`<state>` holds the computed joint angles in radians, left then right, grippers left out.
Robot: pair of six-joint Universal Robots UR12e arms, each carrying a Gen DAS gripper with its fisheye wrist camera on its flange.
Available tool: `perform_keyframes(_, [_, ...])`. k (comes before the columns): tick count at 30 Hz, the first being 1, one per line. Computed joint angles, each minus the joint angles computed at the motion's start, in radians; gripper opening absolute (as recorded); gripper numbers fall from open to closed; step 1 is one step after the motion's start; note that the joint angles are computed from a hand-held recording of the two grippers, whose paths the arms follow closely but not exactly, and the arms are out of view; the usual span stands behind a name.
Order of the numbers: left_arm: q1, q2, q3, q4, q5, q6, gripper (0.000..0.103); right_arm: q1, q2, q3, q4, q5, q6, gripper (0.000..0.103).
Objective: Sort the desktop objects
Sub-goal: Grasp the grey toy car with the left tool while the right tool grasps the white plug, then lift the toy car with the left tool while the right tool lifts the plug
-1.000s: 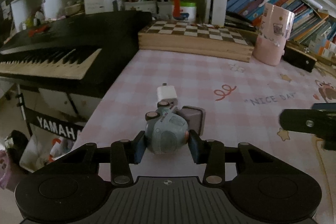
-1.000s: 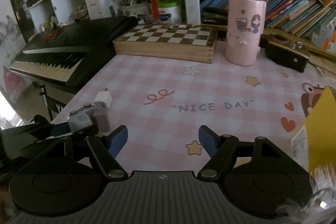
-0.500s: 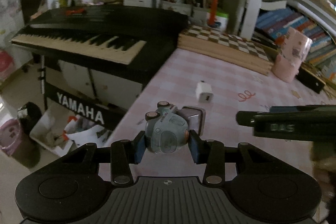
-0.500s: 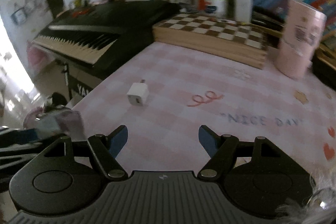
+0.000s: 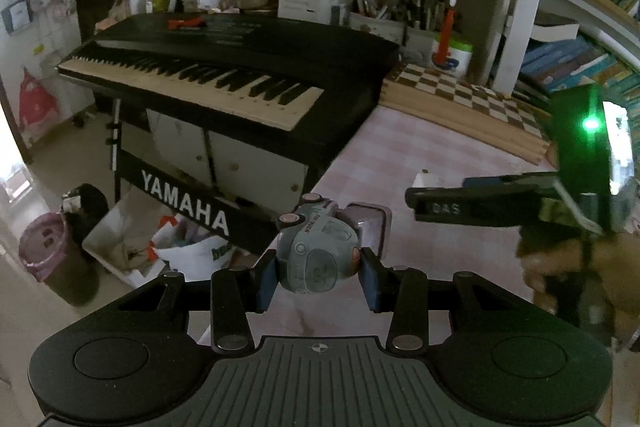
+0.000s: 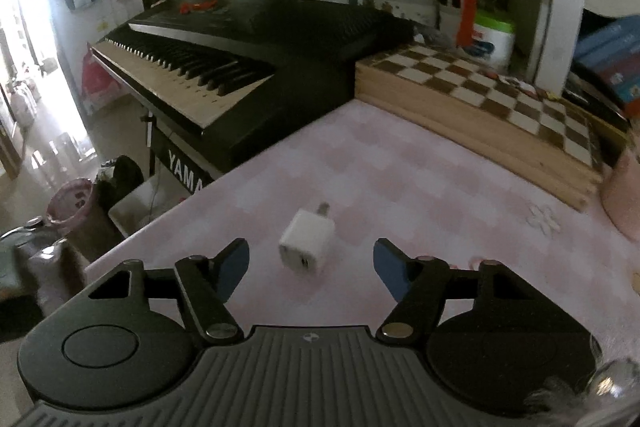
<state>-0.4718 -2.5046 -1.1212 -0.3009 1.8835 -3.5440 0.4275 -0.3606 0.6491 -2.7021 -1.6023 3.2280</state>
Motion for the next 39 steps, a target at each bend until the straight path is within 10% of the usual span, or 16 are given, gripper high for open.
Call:
perform_keyframes(13, [-0.003,-0.011,0.024,0.006,-0.013,0.017,0.041,-0.001,0.058,-0.111,0.091,-0.012,-0.015,0.031])
perform_keyframes(39, [0.0,0.002,0.0,0.147,-0.218,0.155,0.041,0.014,-0.31,0.509,-0.236,-0.183,0.216,0.031])
